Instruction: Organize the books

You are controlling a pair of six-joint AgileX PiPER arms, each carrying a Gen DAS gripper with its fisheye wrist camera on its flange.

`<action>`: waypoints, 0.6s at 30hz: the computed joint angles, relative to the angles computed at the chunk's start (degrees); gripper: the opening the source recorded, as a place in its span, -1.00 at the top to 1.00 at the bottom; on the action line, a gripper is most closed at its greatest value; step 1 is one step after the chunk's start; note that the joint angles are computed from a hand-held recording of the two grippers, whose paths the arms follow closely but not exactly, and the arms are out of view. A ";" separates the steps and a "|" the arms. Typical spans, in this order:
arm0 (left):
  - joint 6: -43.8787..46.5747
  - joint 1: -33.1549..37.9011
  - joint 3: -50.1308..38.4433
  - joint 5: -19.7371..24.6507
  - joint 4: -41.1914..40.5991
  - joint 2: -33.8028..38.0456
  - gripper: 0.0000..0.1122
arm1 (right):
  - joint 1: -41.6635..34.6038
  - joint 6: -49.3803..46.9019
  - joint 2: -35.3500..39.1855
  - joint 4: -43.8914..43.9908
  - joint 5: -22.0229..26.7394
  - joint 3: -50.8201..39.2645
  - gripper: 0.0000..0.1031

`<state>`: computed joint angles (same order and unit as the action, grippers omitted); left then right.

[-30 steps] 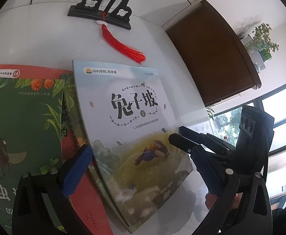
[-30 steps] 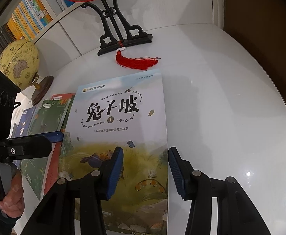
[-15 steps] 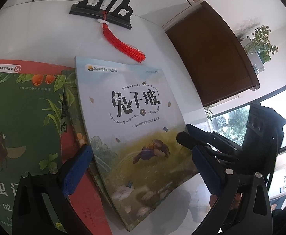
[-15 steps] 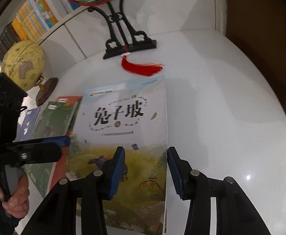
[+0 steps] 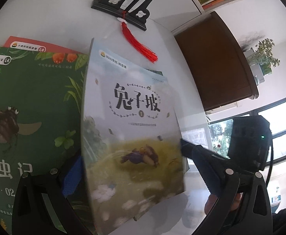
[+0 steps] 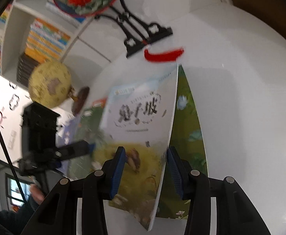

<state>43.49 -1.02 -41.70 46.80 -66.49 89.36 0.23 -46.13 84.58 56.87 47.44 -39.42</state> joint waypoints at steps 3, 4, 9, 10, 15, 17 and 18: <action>-0.04 0.03 0.07 -0.08 -0.06 -0.04 -0.80 | -0.71 -1.85 3.03 2.66 1.45 0.84 0.14; -0.31 -0.25 0.00 -0.41 0.20 -0.12 -0.80 | -1.66 -4.22 3.21 5.45 2.36 1.89 0.14; -1.42 -1.35 0.10 -0.82 0.66 -1.37 -0.80 | -1.57 -7.79 5.58 14.13 3.90 3.73 0.13; -0.91 -0.99 0.28 -0.16 0.08 -1.34 -0.80 | -1.61 -8.23 5.40 14.80 4.19 3.77 0.13; 1.03 -0.31 1.52 1.66 -4.02 -0.32 -0.80 | -4.09 -10.52 6.01 18.31 8.48 3.39 0.14; 0.80 -0.85 1.56 1.96 -3.94 -0.88 -0.80 | -2.92 -9.11 5.83 17.13 6.78 3.12 0.13; 0.76 -1.05 1.55 2.36 -3.88 -1.19 -0.80 | -1.89 -8.02 5.84 16.00 5.30 2.91 0.13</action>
